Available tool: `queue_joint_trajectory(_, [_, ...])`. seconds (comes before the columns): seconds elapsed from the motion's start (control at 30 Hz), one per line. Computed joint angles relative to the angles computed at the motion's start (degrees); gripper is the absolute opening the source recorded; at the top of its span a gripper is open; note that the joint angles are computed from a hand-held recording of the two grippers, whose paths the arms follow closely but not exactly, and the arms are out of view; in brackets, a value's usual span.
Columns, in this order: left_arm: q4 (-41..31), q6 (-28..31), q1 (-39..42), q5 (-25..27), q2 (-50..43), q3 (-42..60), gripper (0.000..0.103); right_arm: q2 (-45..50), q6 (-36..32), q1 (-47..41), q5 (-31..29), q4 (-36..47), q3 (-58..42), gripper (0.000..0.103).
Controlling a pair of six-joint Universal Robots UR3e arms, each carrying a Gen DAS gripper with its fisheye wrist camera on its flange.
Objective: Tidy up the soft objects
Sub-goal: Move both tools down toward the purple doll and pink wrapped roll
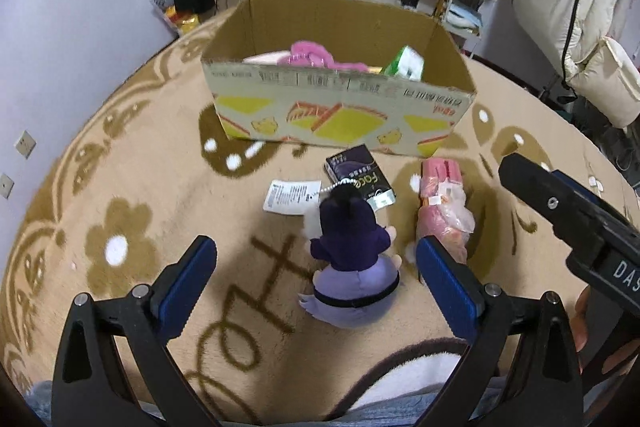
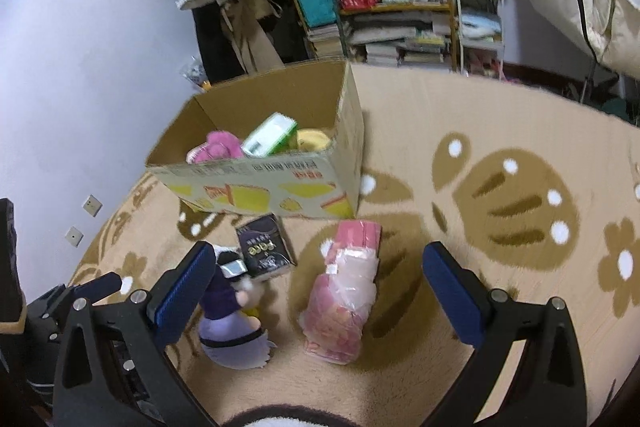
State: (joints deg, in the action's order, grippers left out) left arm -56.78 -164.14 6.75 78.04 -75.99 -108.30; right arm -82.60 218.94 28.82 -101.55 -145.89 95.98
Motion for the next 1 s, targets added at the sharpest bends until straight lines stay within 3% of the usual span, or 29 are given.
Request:
queue_joint_trajectory(0.63, [-0.6,-4.4,-2.9,2.1,-10.5,1.8,0.099,6.9,1.6,-7.6,11.6,-4.2,4.1,0.103])
queue_joint_trajectory(1.0, [0.1,-5.4,-5.7,4.0,-15.3,3.1,0.099,9.8,0.7,-8.1,13.5,-3.4,2.8,0.103])
